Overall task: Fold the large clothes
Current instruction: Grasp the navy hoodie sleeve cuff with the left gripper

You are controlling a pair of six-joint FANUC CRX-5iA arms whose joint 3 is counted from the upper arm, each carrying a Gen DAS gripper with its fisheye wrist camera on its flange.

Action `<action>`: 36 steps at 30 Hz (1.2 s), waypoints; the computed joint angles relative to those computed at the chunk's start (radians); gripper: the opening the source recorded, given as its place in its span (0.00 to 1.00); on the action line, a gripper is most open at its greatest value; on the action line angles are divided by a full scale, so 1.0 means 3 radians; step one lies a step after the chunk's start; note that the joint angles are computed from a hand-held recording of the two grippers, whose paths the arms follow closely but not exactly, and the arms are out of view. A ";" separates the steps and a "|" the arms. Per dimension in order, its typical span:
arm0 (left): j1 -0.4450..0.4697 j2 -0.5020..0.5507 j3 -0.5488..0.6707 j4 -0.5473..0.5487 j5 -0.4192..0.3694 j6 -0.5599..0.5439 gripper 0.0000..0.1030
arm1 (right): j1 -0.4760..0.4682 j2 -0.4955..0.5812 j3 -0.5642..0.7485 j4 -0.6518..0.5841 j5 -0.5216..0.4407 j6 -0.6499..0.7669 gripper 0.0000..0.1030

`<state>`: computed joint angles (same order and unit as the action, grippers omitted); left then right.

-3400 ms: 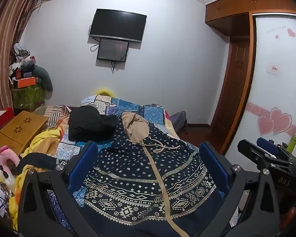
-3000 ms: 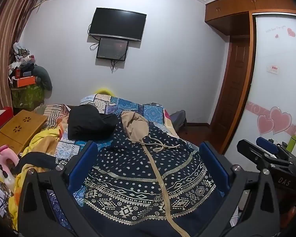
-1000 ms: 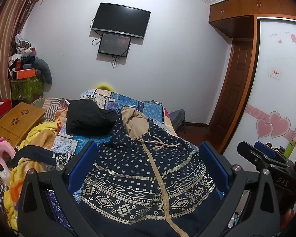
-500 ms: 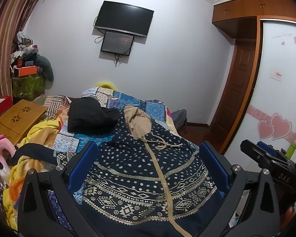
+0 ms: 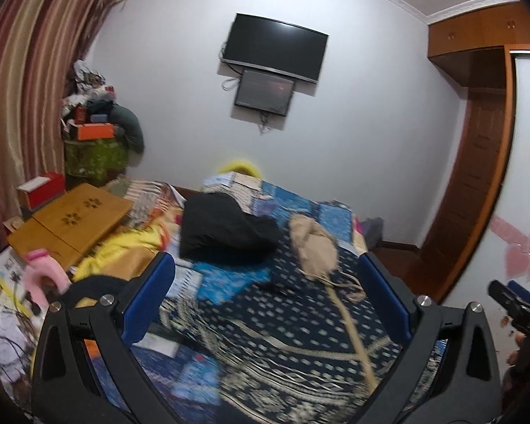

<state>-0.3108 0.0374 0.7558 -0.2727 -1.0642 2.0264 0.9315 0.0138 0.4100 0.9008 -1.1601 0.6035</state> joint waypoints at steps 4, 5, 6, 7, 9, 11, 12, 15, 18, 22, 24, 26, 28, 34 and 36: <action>0.0192 0.0017 0.0037 -0.0106 0.0041 -0.0047 1.00 | -0.0099 0.0123 0.0146 -0.0019 0.0007 0.0119 1.00; 0.0223 0.0042 0.0077 -0.0147 0.0005 -0.0044 1.00 | -0.0125 0.0174 0.0215 -0.0035 -0.0010 0.0168 1.00; 0.0309 0.0086 0.0132 -0.0141 -0.0054 -0.0079 1.00 | -0.0153 0.0225 0.0286 -0.0057 -0.0025 0.0218 1.00; 0.0409 0.0101 0.0118 -0.0047 -0.0036 -0.0145 1.00 | -0.0178 0.0263 0.0332 -0.0072 -0.0035 0.0247 1.00; 0.0631 0.0166 0.0133 0.0156 -0.0107 -0.0232 1.00 | -0.0235 0.0329 0.0424 -0.0158 -0.0019 0.0341 1.00; 0.0815 0.0203 0.0098 0.0310 -0.0167 -0.0223 1.00 | -0.0282 0.0395 0.0526 -0.0275 -0.0025 0.0458 1.00; 0.0959 0.0255 0.0098 0.0450 -0.0253 -0.0229 1.00 | -0.0322 0.0447 0.0607 -0.0373 -0.0018 0.0553 1.00; 0.1206 0.0367 0.0086 0.0679 -0.0445 -0.0272 1.00 | -0.0438 0.0629 0.0922 -0.0707 -0.0104 0.0810 1.00; 0.1365 0.0456 0.0030 0.0744 -0.0627 -0.0273 1.00 | -0.0561 0.0827 0.1256 -0.1033 -0.0255 0.0975 1.00; 0.1647 0.0515 -0.0257 0.1142 -0.0720 -0.0247 0.88 | -0.0731 0.1146 0.1779 -0.1419 -0.0587 0.1131 1.00; 0.1794 0.0513 -0.0521 0.1496 -0.0671 -0.0225 0.84 | -0.0825 0.1293 0.2038 -0.1644 -0.0751 0.1193 1.00; 0.1906 0.0516 -0.0753 0.1783 -0.0630 -0.0202 0.79 | -0.0915 0.1396 0.2223 -0.1871 -0.0877 0.1201 0.99; 0.1985 0.0543 -0.0953 0.2037 -0.0614 -0.0197 0.73 | -0.0993 0.1464 0.2342 -0.2070 -0.0979 0.1180 0.98; 0.2013 0.0700 -0.1230 0.2456 -0.0514 -0.0189 0.68 | -0.1105 0.1613 0.2559 -0.2329 -0.1224 0.1112 0.97; 0.1996 0.0791 -0.1228 0.2484 -0.0490 -0.0159 0.67 | -0.1116 0.1652 0.2625 -0.2362 -0.1290 0.1133 0.97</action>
<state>0.2880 0.2746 0.3873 0.4727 -1.2113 1.9789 0.5966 0.5094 1.1974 0.1923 -1.5471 0.9433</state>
